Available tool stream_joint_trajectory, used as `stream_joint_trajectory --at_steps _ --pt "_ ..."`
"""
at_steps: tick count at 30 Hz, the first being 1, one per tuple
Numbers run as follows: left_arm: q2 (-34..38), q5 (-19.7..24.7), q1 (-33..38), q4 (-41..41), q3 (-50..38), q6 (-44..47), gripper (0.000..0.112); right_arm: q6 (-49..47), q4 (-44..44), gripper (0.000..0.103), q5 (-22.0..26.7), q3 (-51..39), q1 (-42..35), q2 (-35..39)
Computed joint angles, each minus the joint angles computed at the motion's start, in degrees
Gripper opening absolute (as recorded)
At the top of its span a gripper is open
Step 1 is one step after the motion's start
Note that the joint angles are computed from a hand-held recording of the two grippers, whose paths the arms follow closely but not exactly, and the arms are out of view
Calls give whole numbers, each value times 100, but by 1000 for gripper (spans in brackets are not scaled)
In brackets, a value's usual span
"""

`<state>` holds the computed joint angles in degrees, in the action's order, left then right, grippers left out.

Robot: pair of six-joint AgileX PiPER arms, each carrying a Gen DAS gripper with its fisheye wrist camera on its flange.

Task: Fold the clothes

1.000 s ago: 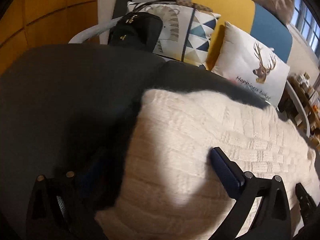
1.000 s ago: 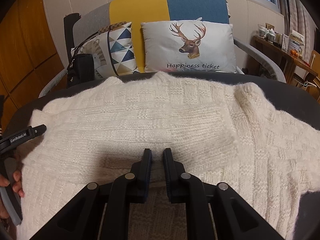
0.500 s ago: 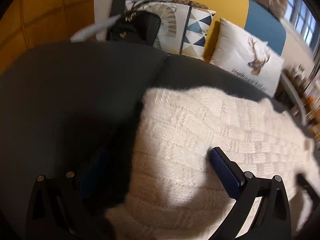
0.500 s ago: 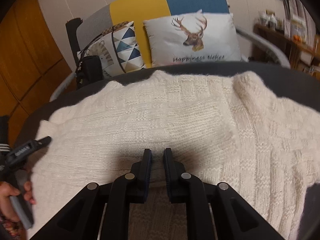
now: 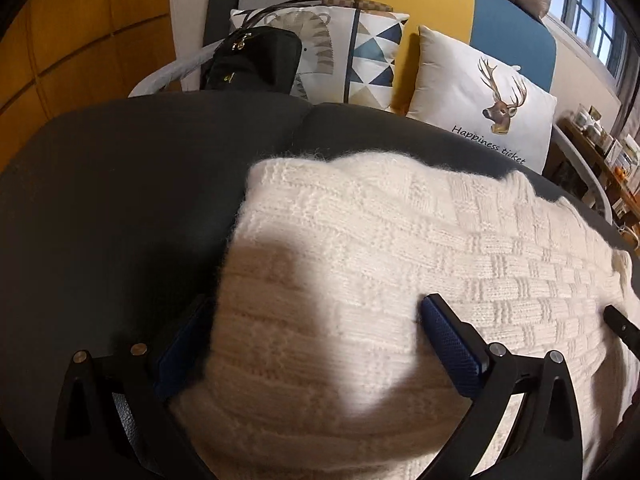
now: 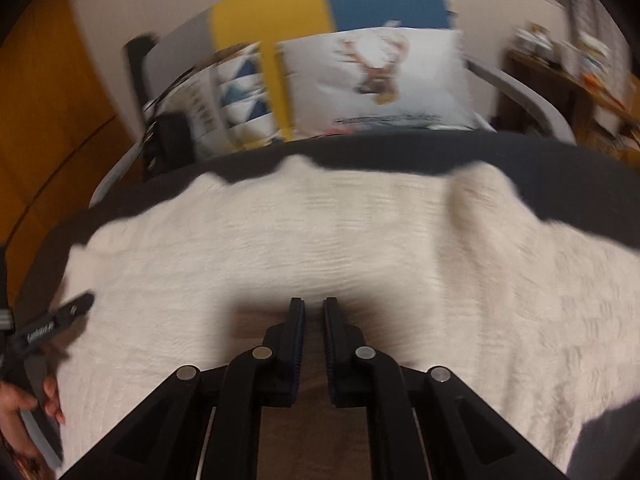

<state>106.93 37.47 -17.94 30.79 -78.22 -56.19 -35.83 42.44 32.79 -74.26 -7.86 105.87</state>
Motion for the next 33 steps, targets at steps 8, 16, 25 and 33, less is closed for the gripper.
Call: stream_joint_trajectory --at_steps 8,16,25,33 --pt "-157 -88 44 43 167 -27 103 -212 695 11 616 -376 -210 -25" --pt "-230 -211 13 345 353 -330 103 1204 -1272 7 1060 -2807 1170 1289" --pt "-286 -409 74 355 478 -388 103 2105 -2044 0 1012 -3811 1300 2214" --pt "-300 -435 81 360 494 -414 103 1815 -816 5 1609 -4141 493 2171"
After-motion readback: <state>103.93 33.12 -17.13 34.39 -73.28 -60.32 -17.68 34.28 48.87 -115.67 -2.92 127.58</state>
